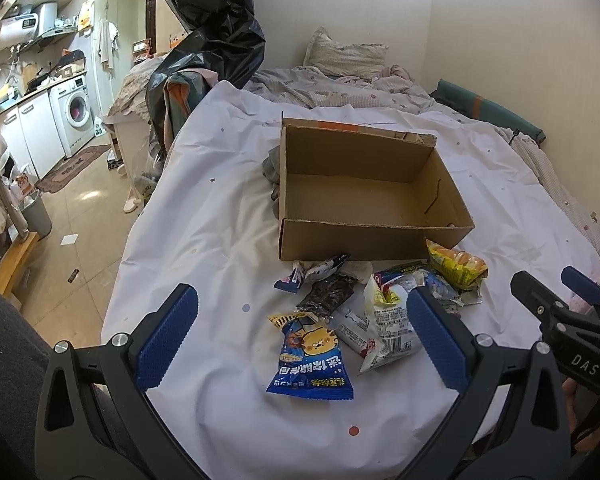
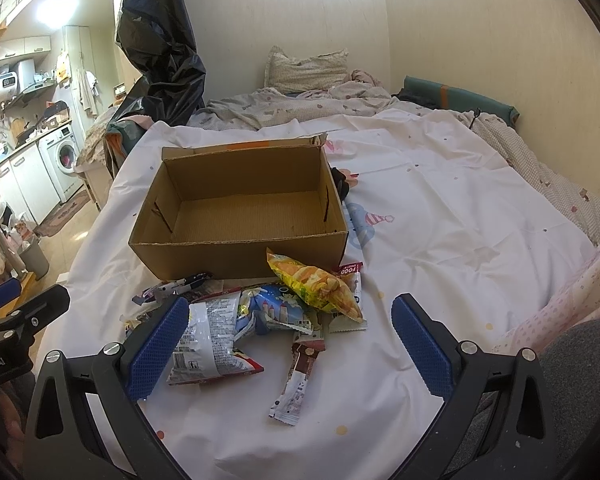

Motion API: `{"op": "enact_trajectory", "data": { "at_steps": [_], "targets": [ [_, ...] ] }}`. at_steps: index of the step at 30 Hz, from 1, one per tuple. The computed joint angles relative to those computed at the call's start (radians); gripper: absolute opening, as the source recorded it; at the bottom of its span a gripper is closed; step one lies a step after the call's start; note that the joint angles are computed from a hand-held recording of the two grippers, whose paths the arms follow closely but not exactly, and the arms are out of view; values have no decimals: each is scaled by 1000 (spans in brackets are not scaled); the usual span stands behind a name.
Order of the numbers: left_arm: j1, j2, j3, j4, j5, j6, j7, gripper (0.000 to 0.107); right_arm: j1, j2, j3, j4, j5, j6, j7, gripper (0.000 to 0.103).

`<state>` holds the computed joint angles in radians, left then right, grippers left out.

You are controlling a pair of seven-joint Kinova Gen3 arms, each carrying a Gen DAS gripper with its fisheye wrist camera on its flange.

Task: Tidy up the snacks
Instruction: 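Grasp the blue cartoon bag with left tool while right tool grasps the brown chocolate bar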

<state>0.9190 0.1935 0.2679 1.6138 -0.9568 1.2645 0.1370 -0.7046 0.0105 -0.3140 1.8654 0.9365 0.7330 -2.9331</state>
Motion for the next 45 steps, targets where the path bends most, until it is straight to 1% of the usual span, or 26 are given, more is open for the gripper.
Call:
{"op": "enact_trajectory", "data": {
  "at_steps": [2,3,9,10,11,12,14,15,16,18,21,23,25,27,28,29,31,32,33,34,35,37,38,40,42,45],
  "targets": [
    [-2,-2,-1,1,4,-3,3,103,6,2,-9,1,6,4,-4,103],
    [-2,-2,-1,2,5,-4,3,103,31,2,-34,-3,2,5,1,103],
    [-5,-6,0,11,6,-6,9,103,300,11,-301,-10,5,6,-1,103],
    [-6,-7,0,11,7,-7,9,103,328,10,-326,-12,2,5,-1,103],
    [-7,-8,1,12,8,-7,9,103,340,9,-332,-13,-5,3,-4,103],
    [-9,-9,1,12,9,-7,9,103,336,6,-320,-19,-24,2,6,103],
    [-12,-11,2,12,12,-6,8,103,291,2,-253,-22,-59,-8,20,103],
    [-14,-13,2,13,15,-7,8,103,281,0,-235,-24,-72,-9,24,103],
    [-19,-14,2,12,25,-9,2,103,287,1,-236,-30,-85,-1,30,103],
    [-32,-5,1,-10,55,-2,-36,103,355,2,-273,-53,-154,8,90,103],
    [-57,-4,-11,-34,113,4,-81,103,494,5,-349,-73,-276,-8,168,103],
    [-85,-10,-22,-44,158,1,-107,103,587,11,-398,-84,-357,-29,235,103],
    [-117,-11,-33,-60,204,6,-141,103,680,29,-458,-106,-439,-26,313,103],
    [-143,-12,-66,-76,268,-5,-188,103,772,70,-524,-148,-520,7,394,103],
    [-157,-16,-92,-77,308,-28,-220,103,814,93,-554,-172,-561,37,435,103],
    [-180,-15,-99,-83,349,-38,-247,103,840,123,-565,-198,-599,78,462,103],
    [-268,-3,-74,-90,431,-50,-282,103,930,205,-630,-241,-681,137,496,101],
    [-314,3,-59,-82,471,-69,-288,103,960,252,-651,-255,-721,154,506,94],
    [-351,7,-49,-81,512,-79,-306,103,971,298,-660,-274,-762,185,522,82],
    [-380,18,-46,-79,553,-91,-316,103,964,335,-655,-294,-787,212,543,77],
    [-390,31,-60,-77,593,-105,-337,102,943,358,-633,-306,-810,226,564,75],
    [-382,64,-102,-88,667,-115,-391,99,875,385,-561,-326,-861,239,613,66],
    [-390,79,-102,-92,697,-121,-415,97,828,391,-515,-338,-877,248,633,63],
    [-402,105,-102,-92,755,-145,-461,96,743,398,-428,-364,-910,261,677,63],
    [-392,125,-106,-105,774,-147,-487,96,654,405,-336,-386,-940,274,717,60],
    [-373,143,-112,-121,785,-146,-520,96,539,412,-197,-403,-999,289,770,52]
  ]
}}
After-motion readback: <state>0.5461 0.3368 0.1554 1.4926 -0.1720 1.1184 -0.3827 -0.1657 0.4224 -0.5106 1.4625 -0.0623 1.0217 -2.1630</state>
